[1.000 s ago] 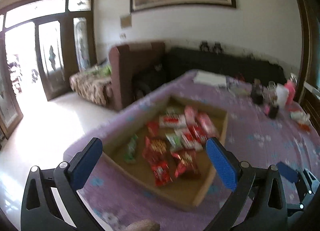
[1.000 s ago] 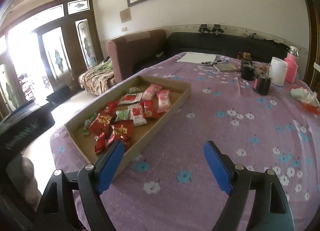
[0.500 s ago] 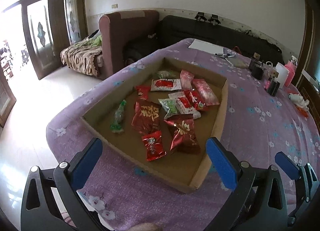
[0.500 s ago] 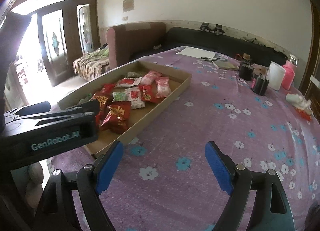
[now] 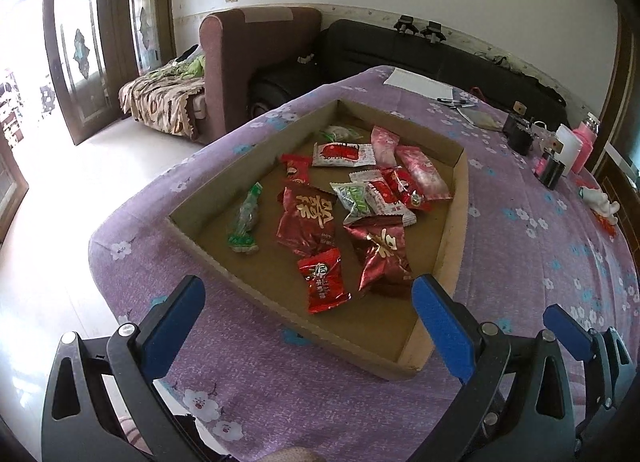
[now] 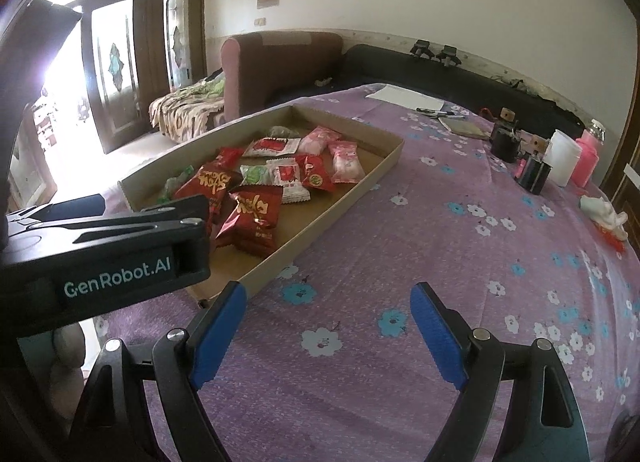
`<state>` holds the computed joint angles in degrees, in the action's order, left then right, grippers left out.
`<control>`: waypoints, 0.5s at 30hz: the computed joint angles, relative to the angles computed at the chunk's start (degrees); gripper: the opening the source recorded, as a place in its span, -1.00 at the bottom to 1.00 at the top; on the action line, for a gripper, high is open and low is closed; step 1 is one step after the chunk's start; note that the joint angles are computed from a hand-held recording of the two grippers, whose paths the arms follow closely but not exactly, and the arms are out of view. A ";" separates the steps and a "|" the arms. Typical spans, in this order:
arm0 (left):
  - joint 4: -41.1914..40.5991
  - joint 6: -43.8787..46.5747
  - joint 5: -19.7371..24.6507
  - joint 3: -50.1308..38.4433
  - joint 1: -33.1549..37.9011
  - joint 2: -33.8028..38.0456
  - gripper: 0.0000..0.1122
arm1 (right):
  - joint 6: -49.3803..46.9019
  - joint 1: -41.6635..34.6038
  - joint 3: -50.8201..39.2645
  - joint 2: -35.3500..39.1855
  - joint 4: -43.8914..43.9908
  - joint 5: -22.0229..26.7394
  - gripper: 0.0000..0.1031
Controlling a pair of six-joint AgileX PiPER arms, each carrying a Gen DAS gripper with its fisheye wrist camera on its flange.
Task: Organize snacks
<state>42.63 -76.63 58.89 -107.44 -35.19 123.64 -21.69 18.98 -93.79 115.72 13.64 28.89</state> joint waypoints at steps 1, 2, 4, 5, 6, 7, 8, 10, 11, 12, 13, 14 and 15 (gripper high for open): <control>-0.21 0.06 -0.13 0.07 0.07 -0.02 0.84 | 0.15 0.07 -0.26 0.18 -0.20 0.20 0.66; -0.45 0.16 -0.39 0.22 0.18 -0.10 0.84 | 0.15 0.09 -0.40 0.30 -0.24 0.31 0.66; -0.77 0.55 -0.52 0.04 0.36 0.01 0.84 | 0.37 0.20 -0.74 0.59 -0.43 0.59 0.66; -0.76 0.63 -0.49 -0.04 0.38 0.07 0.84 | 0.31 0.19 -0.92 0.71 -0.36 0.72 0.66; -0.84 0.77 -0.53 -0.12 0.44 0.15 0.84 | 0.28 0.17 -1.03 0.79 -0.32 0.79 0.66; -0.92 0.81 -0.63 -0.09 0.46 0.17 0.84 | 0.22 0.16 -1.09 0.83 -0.22 0.80 0.66; -1.07 0.97 -0.66 -0.21 0.52 0.26 0.84 | 0.22 0.16 -1.09 0.83 -0.22 0.80 0.66; -1.23 1.16 -0.60 -0.48 0.56 0.46 0.84 | 0.25 0.13 -1.12 0.89 -0.17 0.73 0.66; -1.28 1.17 -0.52 -0.61 0.54 0.57 0.84 | 0.17 0.11 -1.10 0.88 -0.06 0.74 0.66; -1.24 1.10 -0.53 -0.59 0.51 0.63 0.84 | 0.08 0.08 -1.17 0.95 0.10 0.77 0.66; -1.26 1.15 -0.42 -0.72 0.48 0.75 0.84 | 0.16 0.11 -1.21 1.05 0.09 0.73 0.66; -1.34 1.28 -0.23 -1.12 0.46 1.00 0.84 | 0.18 0.07 -1.22 1.03 0.03 0.79 0.66; -1.38 1.33 -0.27 -1.12 0.47 1.02 0.84 | 0.10 0.05 -1.24 1.04 0.11 0.83 0.66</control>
